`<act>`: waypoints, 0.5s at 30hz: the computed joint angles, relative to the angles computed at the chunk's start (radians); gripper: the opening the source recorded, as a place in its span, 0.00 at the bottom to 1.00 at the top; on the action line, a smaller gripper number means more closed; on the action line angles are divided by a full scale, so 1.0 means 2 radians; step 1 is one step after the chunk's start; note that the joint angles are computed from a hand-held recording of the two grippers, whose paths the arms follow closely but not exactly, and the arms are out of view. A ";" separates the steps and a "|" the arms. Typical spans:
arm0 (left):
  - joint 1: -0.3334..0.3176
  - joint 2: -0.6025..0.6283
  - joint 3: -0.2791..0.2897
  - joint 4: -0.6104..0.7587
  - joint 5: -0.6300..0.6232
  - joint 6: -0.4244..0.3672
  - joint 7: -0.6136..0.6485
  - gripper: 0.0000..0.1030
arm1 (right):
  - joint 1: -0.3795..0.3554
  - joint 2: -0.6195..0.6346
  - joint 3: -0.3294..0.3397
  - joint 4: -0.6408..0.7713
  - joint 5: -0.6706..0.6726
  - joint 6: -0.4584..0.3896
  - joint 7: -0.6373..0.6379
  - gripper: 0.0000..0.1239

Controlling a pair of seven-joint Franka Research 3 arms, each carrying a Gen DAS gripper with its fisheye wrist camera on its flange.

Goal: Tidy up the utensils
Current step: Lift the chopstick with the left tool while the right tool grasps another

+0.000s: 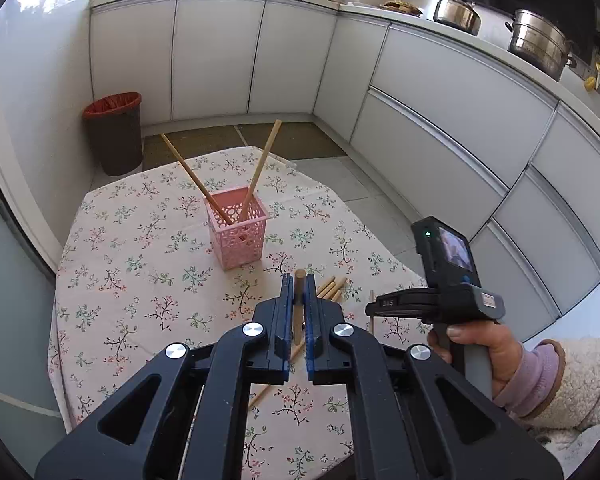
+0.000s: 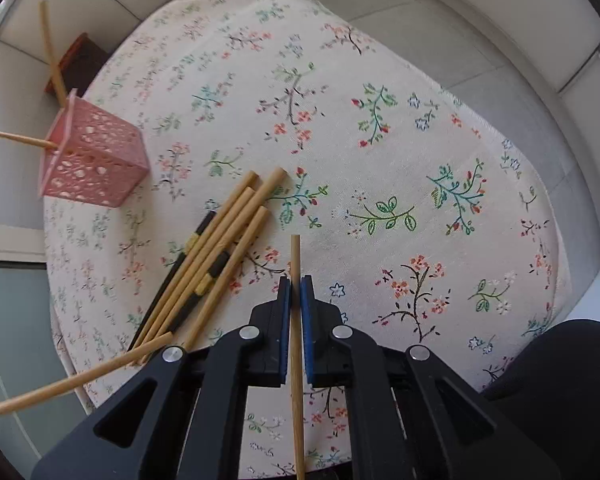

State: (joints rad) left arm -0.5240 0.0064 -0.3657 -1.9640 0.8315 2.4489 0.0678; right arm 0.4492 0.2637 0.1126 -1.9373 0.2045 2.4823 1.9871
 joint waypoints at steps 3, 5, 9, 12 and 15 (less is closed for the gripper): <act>-0.002 -0.006 -0.003 0.006 0.010 -0.018 -0.015 0.04 | -0.009 -0.047 0.010 -0.032 0.028 0.033 -0.049 0.05; -0.003 -0.010 -0.005 0.010 0.018 -0.030 -0.024 0.04 | -0.010 -0.075 0.016 -0.045 0.044 0.054 -0.078 0.05; -0.003 -0.016 -0.009 0.023 0.025 -0.057 -0.030 0.04 | -0.011 -0.115 0.019 -0.046 0.076 0.087 -0.138 0.05; -0.002 -0.016 -0.009 0.037 0.029 -0.075 -0.027 0.04 | -0.009 -0.130 0.020 -0.029 0.098 0.101 -0.174 0.05; 0.001 -0.011 -0.007 0.054 0.035 -0.086 -0.019 0.04 | -0.006 -0.131 0.021 -0.007 0.097 0.129 -0.188 0.05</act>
